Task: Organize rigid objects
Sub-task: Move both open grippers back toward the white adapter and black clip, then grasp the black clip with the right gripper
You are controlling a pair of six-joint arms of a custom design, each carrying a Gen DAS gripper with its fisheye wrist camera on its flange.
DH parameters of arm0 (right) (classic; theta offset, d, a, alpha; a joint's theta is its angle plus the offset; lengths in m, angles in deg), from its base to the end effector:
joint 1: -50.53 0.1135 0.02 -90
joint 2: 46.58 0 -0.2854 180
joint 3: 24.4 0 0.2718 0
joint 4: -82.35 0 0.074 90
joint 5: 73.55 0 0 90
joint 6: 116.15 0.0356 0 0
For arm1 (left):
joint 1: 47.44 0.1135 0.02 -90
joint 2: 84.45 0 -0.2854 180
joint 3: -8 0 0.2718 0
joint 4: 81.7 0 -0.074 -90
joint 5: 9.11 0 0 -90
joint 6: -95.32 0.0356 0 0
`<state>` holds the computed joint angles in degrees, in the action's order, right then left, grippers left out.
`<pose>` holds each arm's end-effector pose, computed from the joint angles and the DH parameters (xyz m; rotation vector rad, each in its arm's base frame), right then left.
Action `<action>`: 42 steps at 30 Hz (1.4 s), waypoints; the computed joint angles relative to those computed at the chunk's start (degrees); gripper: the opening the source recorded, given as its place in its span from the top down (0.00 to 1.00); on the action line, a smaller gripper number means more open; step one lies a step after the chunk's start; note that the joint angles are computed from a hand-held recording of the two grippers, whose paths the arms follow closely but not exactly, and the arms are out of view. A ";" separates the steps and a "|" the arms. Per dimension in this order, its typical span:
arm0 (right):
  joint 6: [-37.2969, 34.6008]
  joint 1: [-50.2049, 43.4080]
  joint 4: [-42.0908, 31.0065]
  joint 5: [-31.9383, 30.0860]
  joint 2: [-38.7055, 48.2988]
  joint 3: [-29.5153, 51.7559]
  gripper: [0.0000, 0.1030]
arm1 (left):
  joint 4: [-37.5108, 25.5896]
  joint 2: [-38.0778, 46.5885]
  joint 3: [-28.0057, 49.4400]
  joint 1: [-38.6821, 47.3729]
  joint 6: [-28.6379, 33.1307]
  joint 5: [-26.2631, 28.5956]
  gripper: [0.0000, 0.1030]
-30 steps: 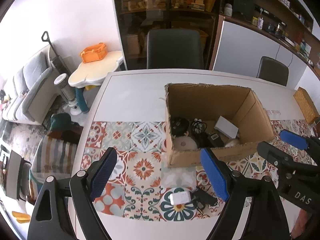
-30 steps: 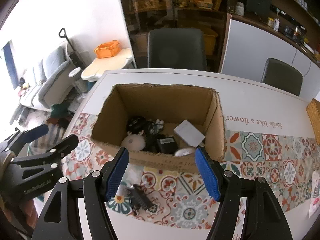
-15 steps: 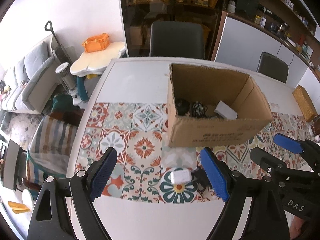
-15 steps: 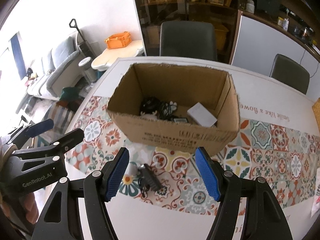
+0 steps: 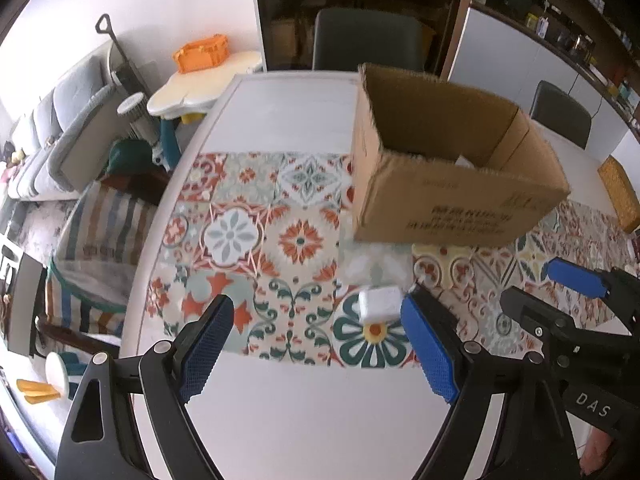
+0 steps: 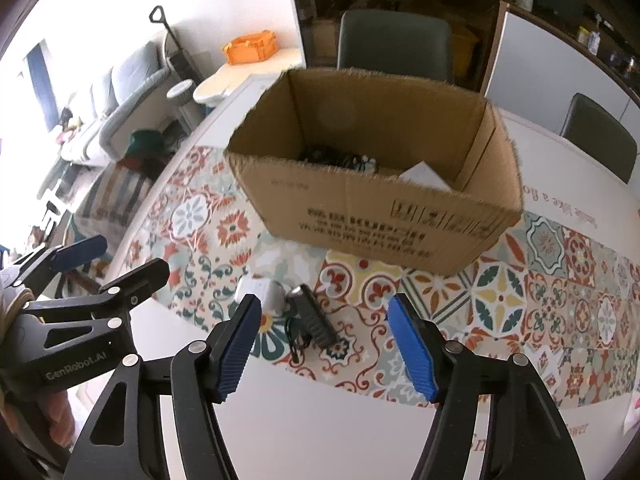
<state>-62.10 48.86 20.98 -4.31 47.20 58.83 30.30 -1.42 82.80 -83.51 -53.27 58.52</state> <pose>0.3395 0.0027 0.2465 -0.8742 2.5665 0.3309 0.2342 -0.1538 0.2540 -0.5886 2.6274 0.1218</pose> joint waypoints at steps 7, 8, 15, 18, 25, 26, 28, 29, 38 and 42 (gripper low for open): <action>-1.21 0.84 0.61 1.78 0.95 -2.33 0.39 | 2.48 -0.08 -4.21 -0.52 -2.55 3.69 0.17; -1.47 0.96 0.71 2.07 1.18 -2.61 0.39 | 3.04 -0.05 -4.82 -0.51 -2.87 4.39 0.17; -2.10 2.41 2.27 4.22 2.76 -4.50 0.42 | 6.37 1.00 -8.08 0.01 -3.73 7.95 0.17; -2.67 2.97 2.94 4.88 3.65 -5.00 0.44 | 7.53 1.52 -9.19 0.25 -3.99 9.16 0.17; -3.80 4.07 4.49 6.66 6.20 -5.59 0.48 | 10.05 4.18 -10.46 0.66 -3.58 11.50 0.17; -3.93 4.32 4.86 7.13 6.77 -5.62 0.48 | 10.26 4.65 -10.48 0.69 -3.52 11.68 0.17; -4.27 4.51 5.17 7.45 7.48 -5.61 0.49 | 10.72 5.37 -10.57 0.79 -3.37 11.99 0.17; -4.35 4.70 5.34 7.76 8.01 -5.45 0.49 | 11.09 5.67 -10.66 0.89 -3.24 12.18 0.17; -4.76 6.71 6.69 10.28 12.20 -4.31 0.53 | 13.59 8.47 -11.34 1.99 -2.39 14.26 0.17; -4.49 7.45 7.73 11.32 13.70 -4.22 0.55 | 14.42 9.10 -11.65 2.42 -2.22 14.90 0.17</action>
